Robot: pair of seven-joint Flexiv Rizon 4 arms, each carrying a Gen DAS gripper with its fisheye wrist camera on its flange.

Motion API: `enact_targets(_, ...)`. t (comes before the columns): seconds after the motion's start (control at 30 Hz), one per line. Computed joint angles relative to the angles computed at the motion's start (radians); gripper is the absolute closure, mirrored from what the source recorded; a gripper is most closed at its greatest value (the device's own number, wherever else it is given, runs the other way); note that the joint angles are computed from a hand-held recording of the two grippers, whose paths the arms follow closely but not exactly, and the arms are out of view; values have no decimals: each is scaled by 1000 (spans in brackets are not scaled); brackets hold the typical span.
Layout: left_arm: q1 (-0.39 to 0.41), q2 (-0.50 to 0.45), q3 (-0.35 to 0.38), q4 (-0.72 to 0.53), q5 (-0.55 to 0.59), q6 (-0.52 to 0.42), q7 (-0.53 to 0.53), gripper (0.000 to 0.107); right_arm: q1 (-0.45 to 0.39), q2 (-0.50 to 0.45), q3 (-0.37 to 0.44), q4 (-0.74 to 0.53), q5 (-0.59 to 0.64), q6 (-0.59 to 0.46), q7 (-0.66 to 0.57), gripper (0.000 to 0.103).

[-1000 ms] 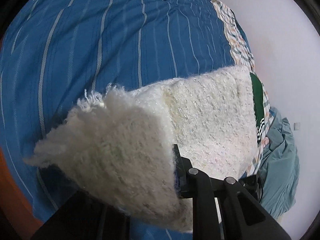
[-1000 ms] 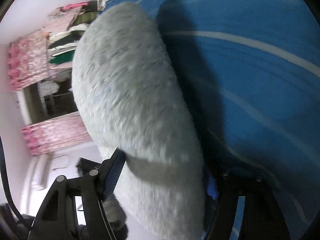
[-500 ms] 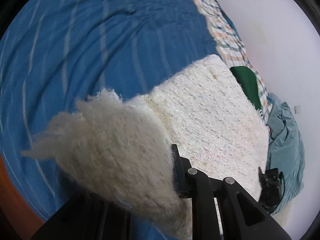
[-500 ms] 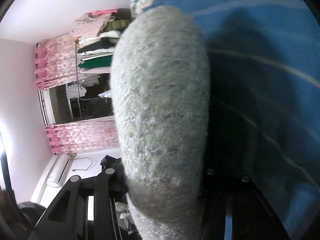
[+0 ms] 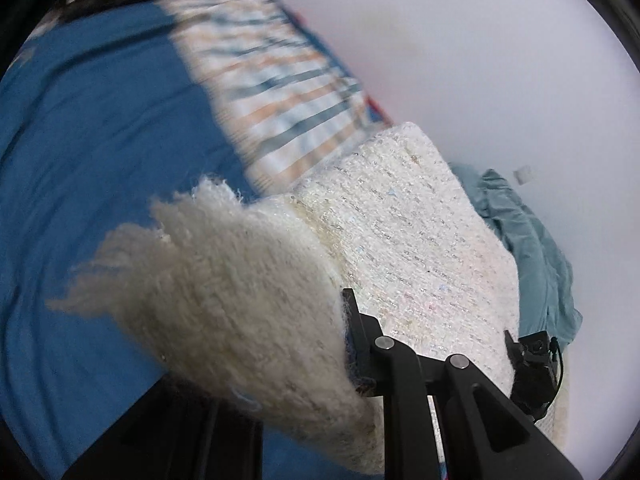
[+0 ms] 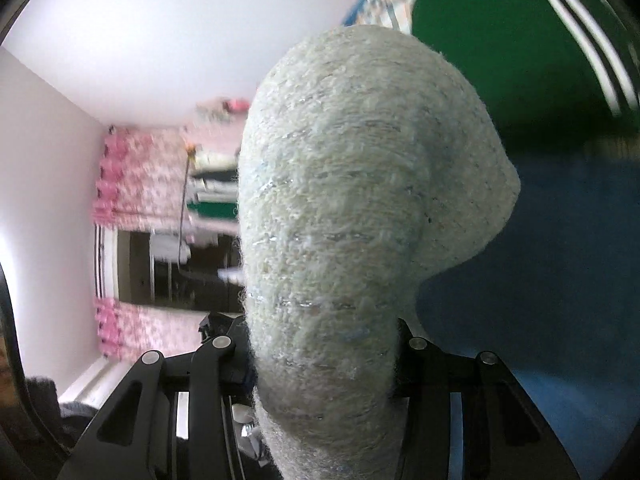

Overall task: Fold large clothes
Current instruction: 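Grasp the folded jacket with both tools and lift it toward the checked pillow area, then lower the folded jacket onto the checked sheet and open both tools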

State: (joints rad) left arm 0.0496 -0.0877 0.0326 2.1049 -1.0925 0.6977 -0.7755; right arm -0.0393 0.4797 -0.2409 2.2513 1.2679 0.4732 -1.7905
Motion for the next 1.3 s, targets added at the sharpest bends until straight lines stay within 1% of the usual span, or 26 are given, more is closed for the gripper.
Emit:
enact_targets(0.1, -28, -122, -69, -133, -62, 53, -6, 94, 6, -143, -86, -122, 40, -28, -71, 56)
enact_targets(0.17, -49, -200, -111, -211, -77, 97, -16, 94, -13, -256, -141, -215, 70, -77, -112, 56)
enact_targets(0.23, -66, -277, -147, -281, -63, 133, -40, 94, -44, -377, -199, -313, 103, -154, -135, 56)
enact_targets(0.33, -86, -408, -189, -391, 16, 165, -101, 94, -105, -566, -252, -471, 136, -247, -137, 56)
enact_targets(0.4, -95, -474, -210, -446, 80, 182, -129, 94, -145, -676, -262, -556, 145, -282, -129, 56)
enact_targets(0.47, -102, -525, -221, -487, 156, 189, -160, 93, -173, -759, -256, -622, 144, -292, -105, 56)
enact_targets(0.53, -102, -543, -233, -490, 211, 200, -165, 93, -205, -828, -251, -685, 123, -309, -88, 56)
enact_targets(0.57, -100, -545, -238, -492, 232, 206, -168, 93, -209, -857, -239, -706, 124, -300, -82, 56)
enact_targets(0.6, -97, -538, -244, -475, 247, 219, -152, 93, -218, -875, -229, -721, 113, -304, -79, 56)
enact_targets(0.7, -86, -530, -243, -460, 295, 219, -150, 87, -234, -891, -197, -735, 73, -288, -79, 52)
enact_targets(0.77, -85, -515, -236, -450, 337, 215, -149, 86, -220, -864, -174, -705, 13, -238, -66, 42)
enact_targets(0.8, -90, -509, -229, -449, 363, 219, -149, 86, -196, -839, -166, -683, -49, -186, -45, 38)
enact_targets(0.83, -99, -498, -219, -442, 395, 230, -151, 84, -159, -805, -157, -652, -133, -110, -13, 35)
enact_targets(0.87, -115, -486, -203, -439, 437, 246, -161, 84, -145, -777, -144, -624, -183, -65, 1, 32)
enact_targets(0.9, -123, -490, -195, -449, 469, 257, -169, 83, -104, -737, -124, -592, -288, 17, 59, 29)
enact_targets(0.93, -143, -480, -176, -449, 521, 272, -185, 80, -89, -721, -100, -570, -393, 83, 106, 25)
enact_targets(0.97, -164, -477, -149, -458, 581, 282, -215, 72, -47, -690, -89, -536, -512, 147, 174, 21)
enact_targets(1.0, -179, -473, -130, -465, 630, 289, -242, 67, 23, -659, -102, -487, -674, 225, 253, 19)
enact_targets(1.03, -191, -461, -116, -462, 674, 298, -263, 51, 65, -634, -97, -450, -816, 269, 354, 17)
enact_targets(1.07, -197, -443, -109, -450, 708, 309, -273, 26, 82, -611, -77, -410, -965, 302, 450, 16)
enact_targets(1.1, -199, -428, -106, -440, 734, 318, -280, 17, 109, -584, -70, -372, -1121, 309, 564, 16)
enact_targets(1.13, -207, -402, -97, -421, 768, 331, -289, 11, 109, -567, -53, -342, -1212, 315, 632, 16)
enact_targets(1.2, -211, -362, -88, -392, 818, 348, -298, 9, 106, -499, -13, -247, -1409, 308, 763, 16)
enact_targets(1.23, -214, -334, -83, -369, 843, 365, -299, 6, 73, -453, 8, -179, -1455, 308, 775, 15)
enact_targets(1.27, -208, -321, -88, -359, 850, 378, -291, 6, 68, -421, 34, -143, -1526, 306, 840, 13)
enact_targets(1.3, -204, -297, -91, -344, 857, 386, -285, 6, 59, -390, 67, -128, -1560, 275, 883, 12)
